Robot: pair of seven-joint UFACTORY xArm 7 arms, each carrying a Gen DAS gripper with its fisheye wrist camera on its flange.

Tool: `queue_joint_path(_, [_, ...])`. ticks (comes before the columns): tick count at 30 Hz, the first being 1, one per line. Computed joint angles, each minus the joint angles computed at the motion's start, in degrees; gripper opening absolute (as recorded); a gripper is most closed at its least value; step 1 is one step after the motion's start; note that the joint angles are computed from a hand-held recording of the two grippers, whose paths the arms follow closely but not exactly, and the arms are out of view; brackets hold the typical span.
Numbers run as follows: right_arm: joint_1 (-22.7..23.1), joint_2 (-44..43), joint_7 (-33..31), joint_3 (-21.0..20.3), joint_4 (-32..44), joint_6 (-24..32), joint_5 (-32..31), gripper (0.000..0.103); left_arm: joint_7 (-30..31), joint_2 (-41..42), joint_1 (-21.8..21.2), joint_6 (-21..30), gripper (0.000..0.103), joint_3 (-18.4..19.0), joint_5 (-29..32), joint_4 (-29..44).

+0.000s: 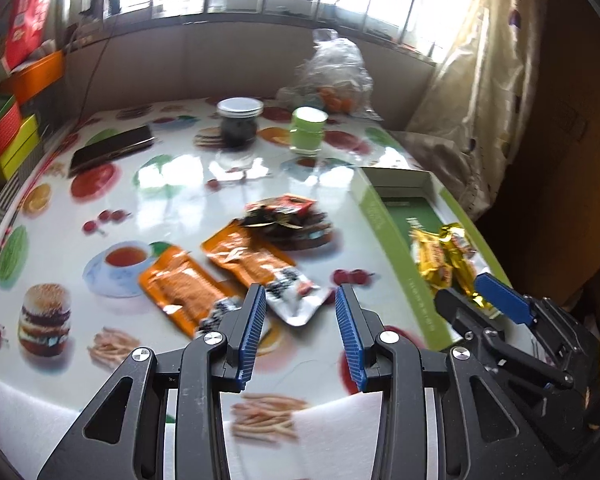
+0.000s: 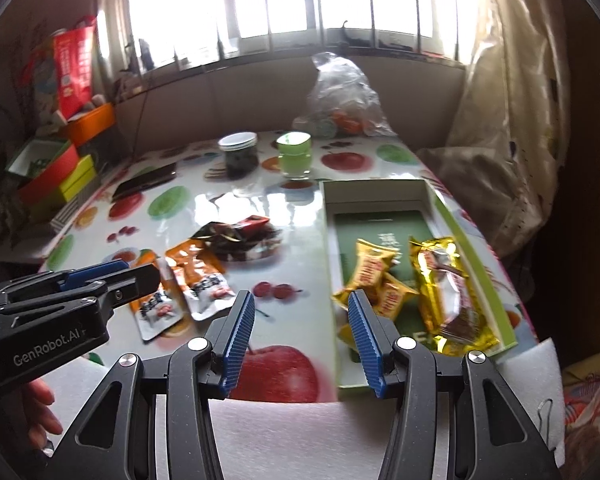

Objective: Organize snacks
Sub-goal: 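Move both open grippers back over the orange snack packets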

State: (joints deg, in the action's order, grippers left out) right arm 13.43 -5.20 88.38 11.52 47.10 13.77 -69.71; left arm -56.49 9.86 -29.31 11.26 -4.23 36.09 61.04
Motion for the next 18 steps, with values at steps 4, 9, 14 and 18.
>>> queue_joint_path(4, [0.89,2.85,-2.39,-0.33,2.26,-1.00,0.83,0.048,-0.99,-0.56,1.14,0.11,0.038,0.65,-0.66,-1.77])
queue_joint_path(9, [2.80,7.18,-6.66,-2.11,5.42,-3.06,3.91,0.048,-1.88,-0.92,2.72,0.74,0.038,0.94,-1.45,-3.55])
queue_joint_path(14, [5.51,11.38,-12.92,-4.26,8.40,-4.68,8.80,0.048,-1.05,-0.88,4.32,-0.33,0.038,0.79,-3.10,-5.05])
queue_joint_path(18, [6.77,15.09,-21.11,-4.99,10.75,-5.80,16.60,0.048,-0.48,-0.56,4.98,-0.46,0.038,0.96,-4.90,-5.61])
